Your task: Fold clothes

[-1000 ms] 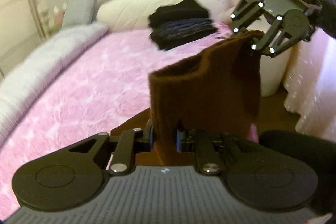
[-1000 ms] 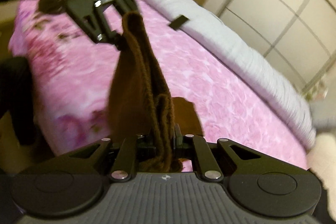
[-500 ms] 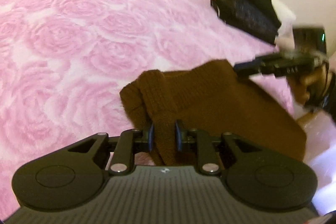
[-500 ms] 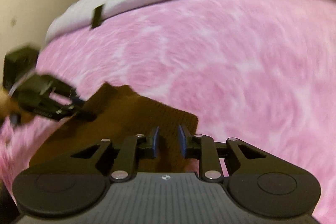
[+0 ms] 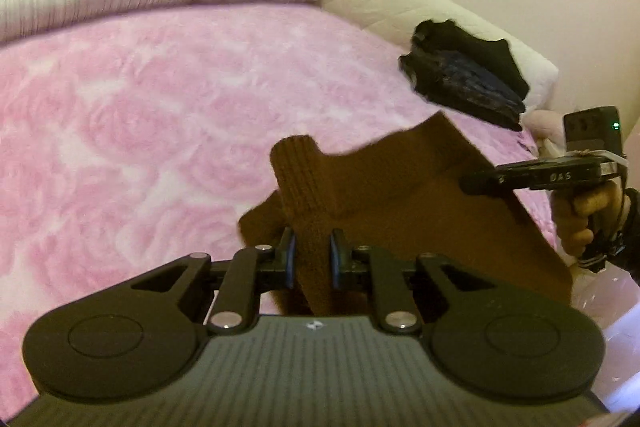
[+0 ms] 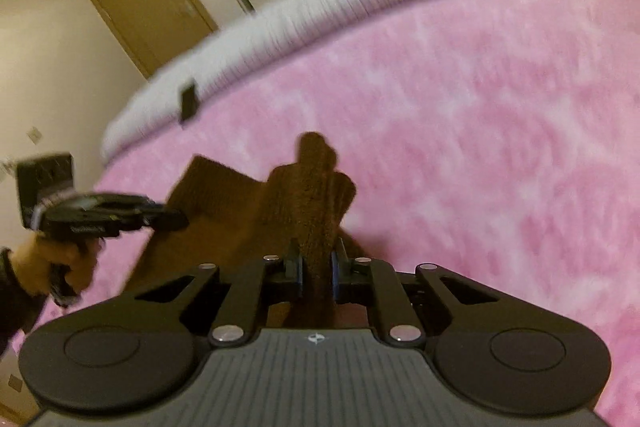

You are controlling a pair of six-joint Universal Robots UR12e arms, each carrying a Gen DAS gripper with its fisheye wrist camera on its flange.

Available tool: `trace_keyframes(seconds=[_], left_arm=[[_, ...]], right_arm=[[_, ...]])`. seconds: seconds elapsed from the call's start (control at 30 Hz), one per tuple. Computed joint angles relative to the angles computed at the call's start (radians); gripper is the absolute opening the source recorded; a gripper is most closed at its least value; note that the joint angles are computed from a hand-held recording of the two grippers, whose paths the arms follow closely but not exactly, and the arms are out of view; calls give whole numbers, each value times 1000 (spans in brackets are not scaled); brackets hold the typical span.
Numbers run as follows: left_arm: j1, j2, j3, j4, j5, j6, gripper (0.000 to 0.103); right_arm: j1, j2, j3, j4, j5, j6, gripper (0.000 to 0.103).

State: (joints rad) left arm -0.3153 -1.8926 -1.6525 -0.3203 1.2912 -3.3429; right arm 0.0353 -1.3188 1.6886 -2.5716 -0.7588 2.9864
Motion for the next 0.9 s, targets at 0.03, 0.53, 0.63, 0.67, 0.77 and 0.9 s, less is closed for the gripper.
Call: trace_keyframes(seconds=[0.03,0.53,0.63,0.67,0.77,0.9], left_arm=[[0,-8,6,-27,8,-2,15],[-22,115,-82,27,205,-31,37],[-79,170,-141,53,266,186,51],[-100,182,-159,58,275,280,54],[-164,210,-200,63,296,555,72],[-237,197,-218,50,342,900,78]], right_arm=[[5,4,-5,-1,-10,5,12],[17,-121,94,-124,-250,-37,42],[6,-217,195,-179,-223,-138,59],[13,-250,230,-185,-228,-200,60],[59,-329,312,-189,-301,-408,59],[160,-356,387,-290,-467,-695,62]])
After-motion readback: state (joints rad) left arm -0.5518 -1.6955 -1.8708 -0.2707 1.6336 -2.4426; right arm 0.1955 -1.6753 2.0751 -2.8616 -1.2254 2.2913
